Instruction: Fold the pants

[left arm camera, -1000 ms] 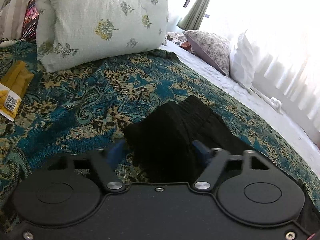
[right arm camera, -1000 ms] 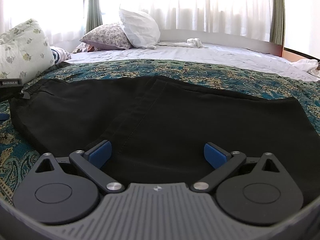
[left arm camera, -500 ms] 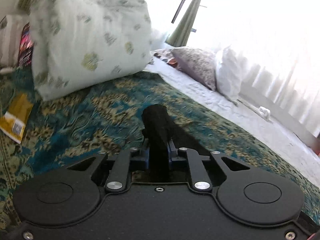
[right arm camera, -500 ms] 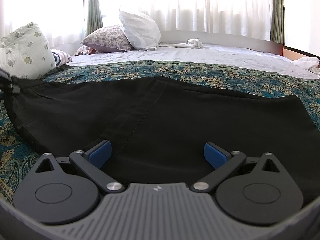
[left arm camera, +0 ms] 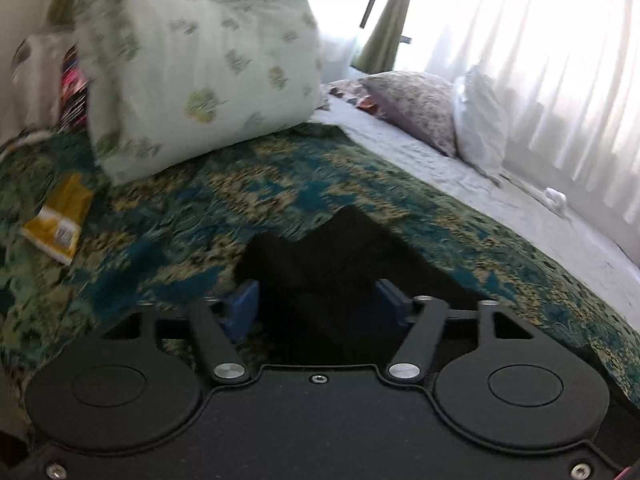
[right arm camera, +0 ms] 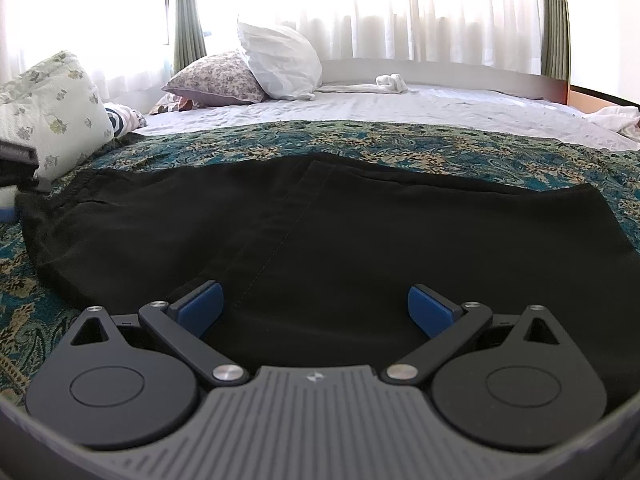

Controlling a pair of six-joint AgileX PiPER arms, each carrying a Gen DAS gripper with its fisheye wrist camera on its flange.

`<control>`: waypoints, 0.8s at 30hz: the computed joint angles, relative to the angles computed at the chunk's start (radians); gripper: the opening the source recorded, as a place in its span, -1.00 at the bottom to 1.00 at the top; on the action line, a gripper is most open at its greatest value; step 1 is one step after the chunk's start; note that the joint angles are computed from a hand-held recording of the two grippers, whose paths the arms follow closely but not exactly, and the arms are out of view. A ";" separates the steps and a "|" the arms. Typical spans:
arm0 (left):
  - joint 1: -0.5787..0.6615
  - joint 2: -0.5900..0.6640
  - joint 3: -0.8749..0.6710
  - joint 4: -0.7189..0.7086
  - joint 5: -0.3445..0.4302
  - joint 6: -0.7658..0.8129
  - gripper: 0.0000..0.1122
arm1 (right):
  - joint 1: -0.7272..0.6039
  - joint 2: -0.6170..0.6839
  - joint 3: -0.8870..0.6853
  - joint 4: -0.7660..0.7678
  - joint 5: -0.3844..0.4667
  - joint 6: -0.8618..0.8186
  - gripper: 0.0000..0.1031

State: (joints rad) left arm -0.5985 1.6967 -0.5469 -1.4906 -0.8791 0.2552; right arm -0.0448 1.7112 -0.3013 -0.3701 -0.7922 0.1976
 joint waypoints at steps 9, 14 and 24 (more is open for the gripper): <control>0.106 0.076 0.107 0.339 0.060 -0.384 0.50 | -0.003 0.003 0.003 -0.001 -0.006 -0.003 1.00; 0.183 0.123 0.069 0.487 0.080 -0.458 0.49 | 0.004 0.007 0.005 0.016 -0.012 -0.017 1.00; 0.146 0.133 0.015 0.298 0.057 -0.340 -0.48 | 0.016 0.005 0.007 0.032 -0.010 -0.023 1.00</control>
